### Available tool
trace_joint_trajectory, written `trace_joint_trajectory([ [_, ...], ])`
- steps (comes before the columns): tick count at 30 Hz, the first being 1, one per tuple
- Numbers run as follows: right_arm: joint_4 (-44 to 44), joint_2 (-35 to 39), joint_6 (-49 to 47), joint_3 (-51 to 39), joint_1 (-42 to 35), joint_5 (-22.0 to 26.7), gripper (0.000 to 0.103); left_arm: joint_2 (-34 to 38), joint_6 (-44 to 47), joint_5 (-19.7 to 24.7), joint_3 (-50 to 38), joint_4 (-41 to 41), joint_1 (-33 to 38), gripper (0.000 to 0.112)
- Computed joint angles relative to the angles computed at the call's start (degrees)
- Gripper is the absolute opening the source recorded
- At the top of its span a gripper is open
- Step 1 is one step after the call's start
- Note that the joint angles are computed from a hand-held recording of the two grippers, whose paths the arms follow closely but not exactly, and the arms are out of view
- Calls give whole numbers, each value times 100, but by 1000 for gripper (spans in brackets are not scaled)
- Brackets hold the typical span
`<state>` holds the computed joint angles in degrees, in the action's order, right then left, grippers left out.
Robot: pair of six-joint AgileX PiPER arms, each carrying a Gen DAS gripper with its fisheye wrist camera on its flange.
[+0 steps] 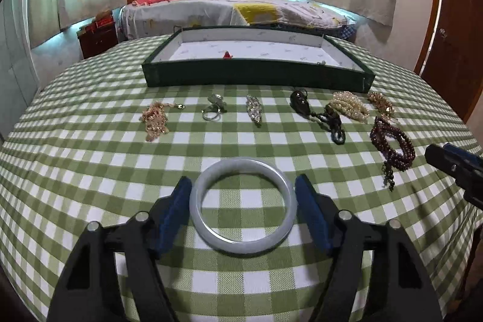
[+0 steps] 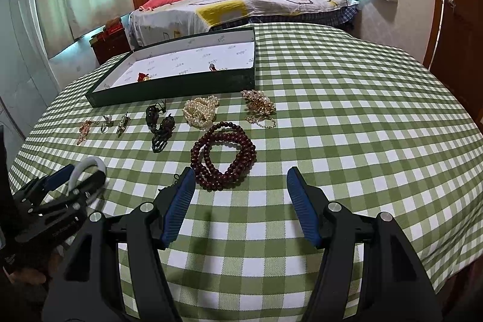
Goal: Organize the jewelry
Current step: 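Move the left tool to the white jade bangle and grasp its rim, then grasp the dark red bead bracelet with the right tool while the left holds the bangle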
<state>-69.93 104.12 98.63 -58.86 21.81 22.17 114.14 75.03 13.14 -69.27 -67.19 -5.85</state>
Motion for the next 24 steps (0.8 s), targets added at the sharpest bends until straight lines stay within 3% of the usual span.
trace_joint_trajectory([
  [2, -117, 23, 106, -2, 3, -3, 62, 1, -152, 28, -23, 128, 24, 68],
  [4, -402, 109, 375, -45, 37, 40, 70, -4, -311, 32, -49, 225, 65, 68],
  [7, -502, 297, 395, -219, 45, 33, 70, -52, -197, 23, -65, 21, 162, 68],
  [15, 148, 887, -554, -999, -12, 200, 70, -137, 396, -122, -194, -625, 347, 68],
  [19, 974, 1177, -1377, -1397, -128, 262, 71, -78, 124, -191, -335, -308, 393, 68],
  [24, 983, 1334, -1570, -1568, -56, 452, 75, 17, -405, -122, -504, 172, 455, 68],
])
